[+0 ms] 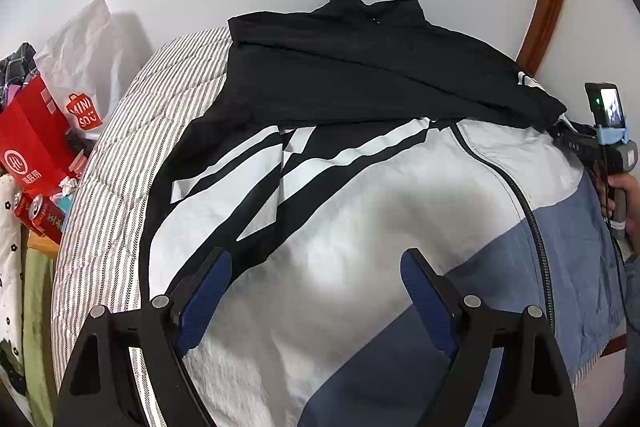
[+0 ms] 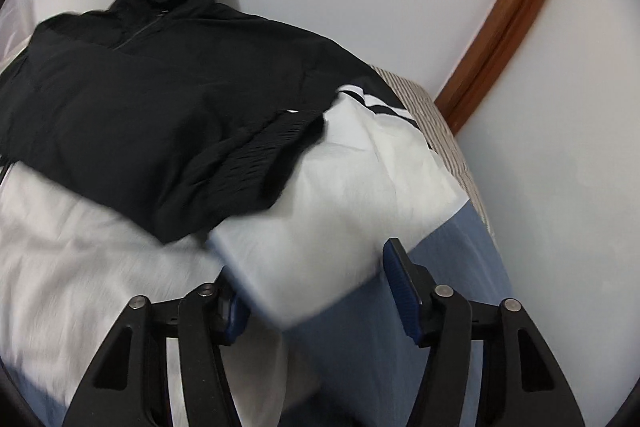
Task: Fold large clothes
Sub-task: 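Move the right gripper to the blue-grey sleeve and grasp its cuff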
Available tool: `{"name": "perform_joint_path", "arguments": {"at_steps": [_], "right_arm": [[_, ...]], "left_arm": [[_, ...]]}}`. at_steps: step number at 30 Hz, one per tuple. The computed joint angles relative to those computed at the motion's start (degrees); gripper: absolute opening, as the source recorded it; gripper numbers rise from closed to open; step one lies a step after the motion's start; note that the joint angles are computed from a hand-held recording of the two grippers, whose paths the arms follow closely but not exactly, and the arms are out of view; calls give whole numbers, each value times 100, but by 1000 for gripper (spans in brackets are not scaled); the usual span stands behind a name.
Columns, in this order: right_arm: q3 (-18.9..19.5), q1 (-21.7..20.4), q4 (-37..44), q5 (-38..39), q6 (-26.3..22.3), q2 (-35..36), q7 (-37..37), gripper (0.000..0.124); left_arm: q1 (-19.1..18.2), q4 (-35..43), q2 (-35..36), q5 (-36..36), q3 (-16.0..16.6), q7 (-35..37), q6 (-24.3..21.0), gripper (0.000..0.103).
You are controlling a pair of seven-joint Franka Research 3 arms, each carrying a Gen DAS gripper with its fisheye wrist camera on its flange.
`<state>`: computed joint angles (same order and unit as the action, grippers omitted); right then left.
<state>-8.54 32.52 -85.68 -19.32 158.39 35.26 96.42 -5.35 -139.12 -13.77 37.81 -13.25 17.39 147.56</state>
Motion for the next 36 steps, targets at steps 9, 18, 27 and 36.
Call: {"name": "perform_joint_path", "arguments": {"at_steps": [9, 18, 27, 36], "right_arm": [[1347, -1562, -243, 2753, 334, -298, -921, 25], [920, -1263, -2270, 2809, 1207, -1786, -1259, 50], [707, -1761, -4348, 2567, 1371, -3319, -1537, 68], [801, -2341, -4907, 644, 1447, -3380, -172, 72]], "left_arm": [[-20, -95, -150, -82, 19, 147, -100, 85], [20, -290, -463, -88, -66, 14, 22, 85], [-11, -515, -838, -92, -179, -12, 86, 85], [-92, -478, -873, -140, -316, -20, -114, 85]]}}
